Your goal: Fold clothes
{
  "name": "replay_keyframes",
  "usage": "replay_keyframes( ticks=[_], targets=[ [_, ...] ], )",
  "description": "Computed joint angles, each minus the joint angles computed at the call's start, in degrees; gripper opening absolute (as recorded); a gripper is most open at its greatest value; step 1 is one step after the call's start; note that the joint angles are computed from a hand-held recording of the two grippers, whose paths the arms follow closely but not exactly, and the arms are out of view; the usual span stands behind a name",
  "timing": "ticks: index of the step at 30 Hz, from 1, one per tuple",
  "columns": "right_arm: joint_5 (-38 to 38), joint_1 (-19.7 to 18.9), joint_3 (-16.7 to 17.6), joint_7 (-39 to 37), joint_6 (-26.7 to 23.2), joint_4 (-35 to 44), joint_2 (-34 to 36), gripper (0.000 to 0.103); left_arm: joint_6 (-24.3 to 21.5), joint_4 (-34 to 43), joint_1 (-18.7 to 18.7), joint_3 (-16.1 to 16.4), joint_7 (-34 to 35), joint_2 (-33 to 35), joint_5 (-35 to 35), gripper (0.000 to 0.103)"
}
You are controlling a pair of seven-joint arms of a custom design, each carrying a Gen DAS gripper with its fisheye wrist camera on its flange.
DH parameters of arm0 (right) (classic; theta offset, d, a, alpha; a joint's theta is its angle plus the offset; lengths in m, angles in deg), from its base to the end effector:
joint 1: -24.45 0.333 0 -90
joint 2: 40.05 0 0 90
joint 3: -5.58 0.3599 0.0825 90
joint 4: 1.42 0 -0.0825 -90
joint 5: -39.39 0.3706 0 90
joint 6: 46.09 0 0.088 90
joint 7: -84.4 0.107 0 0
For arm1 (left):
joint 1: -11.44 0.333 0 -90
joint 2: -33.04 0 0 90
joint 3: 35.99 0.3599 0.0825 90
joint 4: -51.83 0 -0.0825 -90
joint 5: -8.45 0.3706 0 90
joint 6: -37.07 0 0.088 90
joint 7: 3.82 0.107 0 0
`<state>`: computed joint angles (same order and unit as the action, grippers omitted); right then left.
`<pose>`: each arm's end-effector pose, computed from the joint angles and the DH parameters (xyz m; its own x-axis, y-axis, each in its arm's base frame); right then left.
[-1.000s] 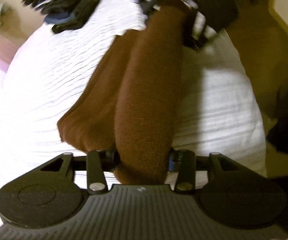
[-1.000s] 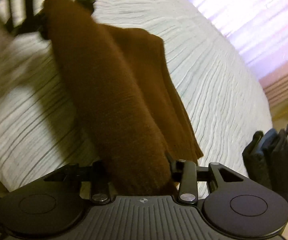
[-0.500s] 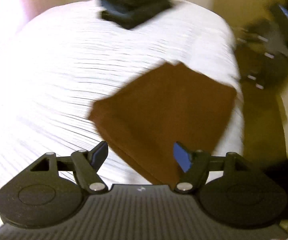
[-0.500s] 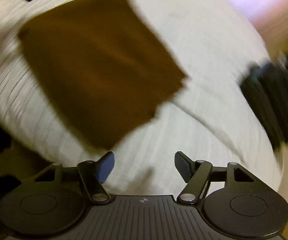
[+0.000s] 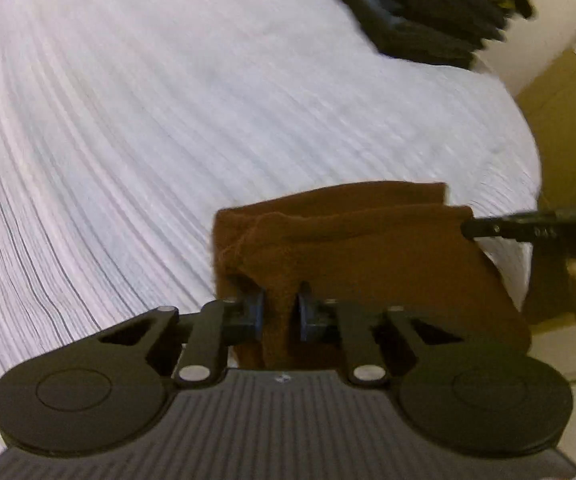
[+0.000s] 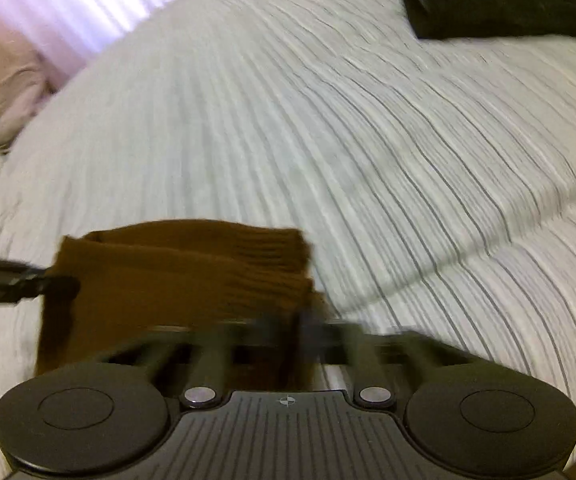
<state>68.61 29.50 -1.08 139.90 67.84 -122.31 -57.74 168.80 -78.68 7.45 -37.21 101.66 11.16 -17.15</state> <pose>0.4580 0.0100 0.6156 0.4387 -0.8299 -0.3447 -0.8709 -0.2979 -0.3910 0.4408 -0.0508 0.5955 -0.1911 -0.9350 0.2989 -0.9026 0.0477 -0.4279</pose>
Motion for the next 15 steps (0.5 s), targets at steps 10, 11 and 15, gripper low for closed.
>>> replay_keyframes(
  ticks=[10, 11, 15],
  targets=[
    [2.3, 0.9, -0.1, -2.3, 2.9, 3.9, 0.3, 0.005, 5.0, 0.5, 1.1, -0.7, -3.7, 3.3, 2.2, 0.012],
    [1.9, 1.1, 0.4, -2.5, 4.2, 3.3, 1.2, 0.005, 5.2, 0.2, 1.4, -0.8, -4.4, 4.2, 2.4, 0.015],
    [-0.3, 0.4, 1.3, 0.6, 6.8, 1.3, 3.0, 0.006, 5.4, 0.0, 1.9, -0.9, -6.0, 5.1, 2.4, 0.028]
  ],
)
